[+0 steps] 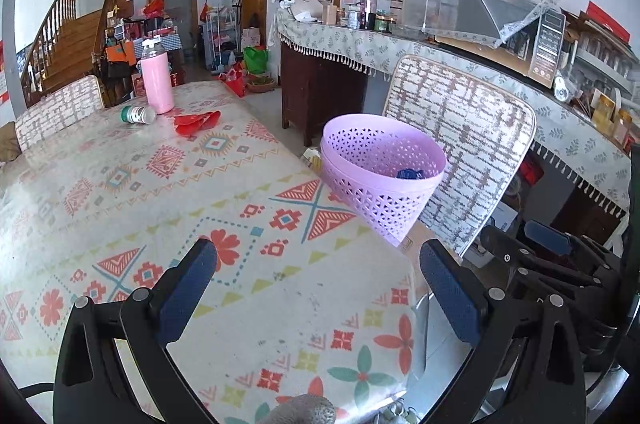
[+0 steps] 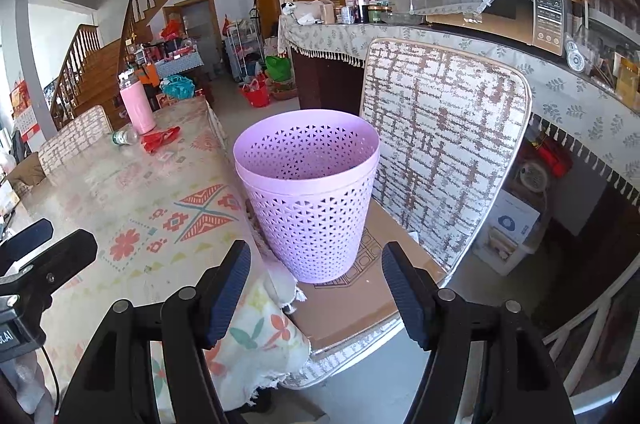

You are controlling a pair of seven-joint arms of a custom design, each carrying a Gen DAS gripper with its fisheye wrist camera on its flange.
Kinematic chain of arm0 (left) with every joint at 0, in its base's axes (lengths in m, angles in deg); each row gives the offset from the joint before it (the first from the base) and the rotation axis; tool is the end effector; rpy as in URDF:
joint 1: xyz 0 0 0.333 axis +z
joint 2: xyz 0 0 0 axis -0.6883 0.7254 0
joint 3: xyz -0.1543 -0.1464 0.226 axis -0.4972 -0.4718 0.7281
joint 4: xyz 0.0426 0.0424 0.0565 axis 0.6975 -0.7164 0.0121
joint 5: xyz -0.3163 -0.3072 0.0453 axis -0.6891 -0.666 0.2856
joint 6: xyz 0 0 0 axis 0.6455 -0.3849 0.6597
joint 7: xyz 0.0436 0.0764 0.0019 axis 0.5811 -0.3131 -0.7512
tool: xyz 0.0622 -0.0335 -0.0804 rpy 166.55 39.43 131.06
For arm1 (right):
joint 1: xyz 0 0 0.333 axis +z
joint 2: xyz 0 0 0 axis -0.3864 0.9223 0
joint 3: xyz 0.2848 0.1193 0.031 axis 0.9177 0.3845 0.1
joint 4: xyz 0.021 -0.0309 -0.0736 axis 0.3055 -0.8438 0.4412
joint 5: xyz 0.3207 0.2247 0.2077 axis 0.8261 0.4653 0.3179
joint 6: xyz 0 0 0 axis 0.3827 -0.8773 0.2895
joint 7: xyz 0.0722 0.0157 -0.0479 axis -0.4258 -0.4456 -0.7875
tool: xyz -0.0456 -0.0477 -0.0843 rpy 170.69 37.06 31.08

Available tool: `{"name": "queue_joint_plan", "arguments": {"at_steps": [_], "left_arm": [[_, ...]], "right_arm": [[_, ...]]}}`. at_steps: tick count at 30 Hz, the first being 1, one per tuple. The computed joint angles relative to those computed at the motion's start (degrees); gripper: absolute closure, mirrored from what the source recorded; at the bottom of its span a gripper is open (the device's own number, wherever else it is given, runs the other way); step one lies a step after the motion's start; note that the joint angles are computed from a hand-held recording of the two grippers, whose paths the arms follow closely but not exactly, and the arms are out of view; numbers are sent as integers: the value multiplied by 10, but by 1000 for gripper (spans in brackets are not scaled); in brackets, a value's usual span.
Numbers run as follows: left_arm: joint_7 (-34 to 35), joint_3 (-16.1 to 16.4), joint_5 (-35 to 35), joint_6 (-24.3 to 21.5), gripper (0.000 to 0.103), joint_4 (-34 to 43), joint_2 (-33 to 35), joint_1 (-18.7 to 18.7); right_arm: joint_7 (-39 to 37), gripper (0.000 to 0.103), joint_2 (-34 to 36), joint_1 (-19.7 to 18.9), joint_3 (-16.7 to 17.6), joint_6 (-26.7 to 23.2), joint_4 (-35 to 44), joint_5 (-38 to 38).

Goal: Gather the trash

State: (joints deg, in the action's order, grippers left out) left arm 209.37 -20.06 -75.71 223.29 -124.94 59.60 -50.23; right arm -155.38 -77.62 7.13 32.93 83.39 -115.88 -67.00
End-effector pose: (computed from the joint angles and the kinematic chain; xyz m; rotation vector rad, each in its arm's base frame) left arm 0.6827 -0.2764 0.5190 -1.0662 2.3264 -1.1922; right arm 0.5668 0.3630 0.5080 -1.0812 2.1985 -0.9955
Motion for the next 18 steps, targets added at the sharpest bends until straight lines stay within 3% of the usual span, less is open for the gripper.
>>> {"name": "queue_joint_plan", "arguments": {"at_steps": [18], "left_arm": [[-12,7,29,15,2,-57,-30,-25]], "right_arm": [[28,29,-39,0,20,-41,-53,11]]}}
